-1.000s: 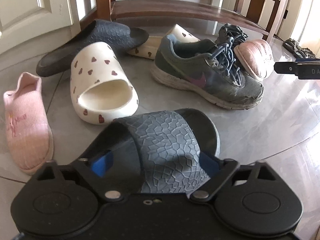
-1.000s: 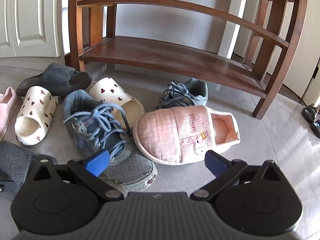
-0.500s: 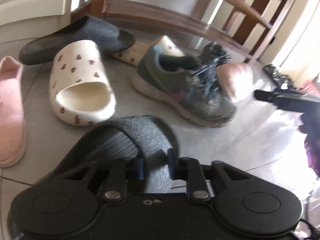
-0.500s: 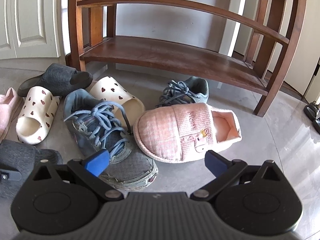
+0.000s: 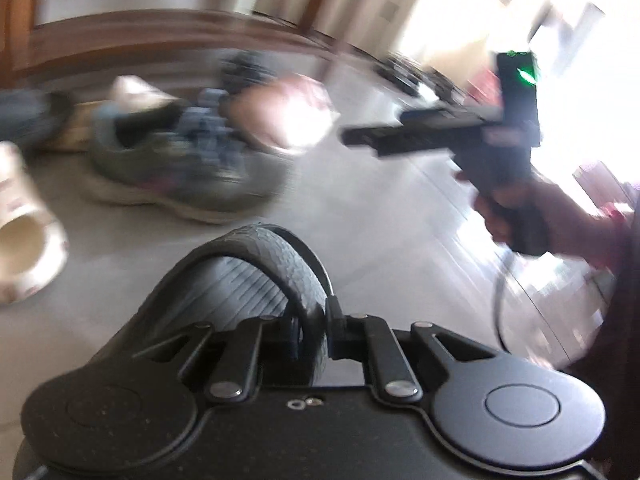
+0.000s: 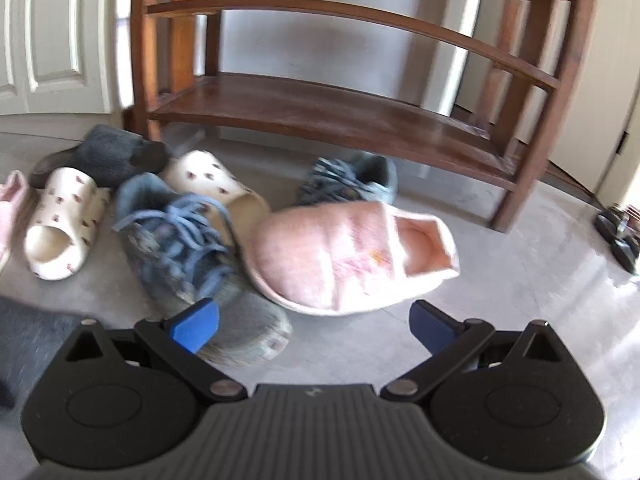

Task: Organize scattered shoes
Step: 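Carry the black slide to the open floor and open the left tool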

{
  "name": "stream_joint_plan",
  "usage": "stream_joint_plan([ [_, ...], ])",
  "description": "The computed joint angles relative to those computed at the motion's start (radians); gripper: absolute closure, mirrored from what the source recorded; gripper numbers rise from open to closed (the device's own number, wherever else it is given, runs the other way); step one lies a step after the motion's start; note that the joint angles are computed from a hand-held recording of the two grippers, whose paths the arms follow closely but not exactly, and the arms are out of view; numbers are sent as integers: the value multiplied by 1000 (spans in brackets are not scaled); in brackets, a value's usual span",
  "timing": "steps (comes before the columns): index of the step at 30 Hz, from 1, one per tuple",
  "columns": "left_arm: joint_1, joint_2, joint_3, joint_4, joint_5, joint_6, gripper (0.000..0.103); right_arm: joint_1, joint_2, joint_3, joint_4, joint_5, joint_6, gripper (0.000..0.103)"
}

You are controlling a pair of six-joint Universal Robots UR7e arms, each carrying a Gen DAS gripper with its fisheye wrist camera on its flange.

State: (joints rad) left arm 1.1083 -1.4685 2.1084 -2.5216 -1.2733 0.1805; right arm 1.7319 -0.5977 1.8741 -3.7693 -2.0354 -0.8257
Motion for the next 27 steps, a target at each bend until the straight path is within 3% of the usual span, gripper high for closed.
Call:
stream_joint_plan([
  [8,-30,221,-214,274,-117,279,93,-65,-119,96,-142,-131,150,0],
  [16,-57,471,-395,416,-169,502,92,-147,-210,202,-190,-203,187,0],
  [21,-67,648,-558,515,-210,628,81,-197,-263,253,-193,-209,208,0],
  [22,-70,671,-577,514,-201,646,79,-204,-270,263,-195,-210,203,0],
  [24,-77,697,-591,492,-173,668,64,-222,-283,288,-207,-209,180,0],
  [27,-72,725,-623,460,-164,684,56,-239,-292,305,-209,-207,154,0],
])
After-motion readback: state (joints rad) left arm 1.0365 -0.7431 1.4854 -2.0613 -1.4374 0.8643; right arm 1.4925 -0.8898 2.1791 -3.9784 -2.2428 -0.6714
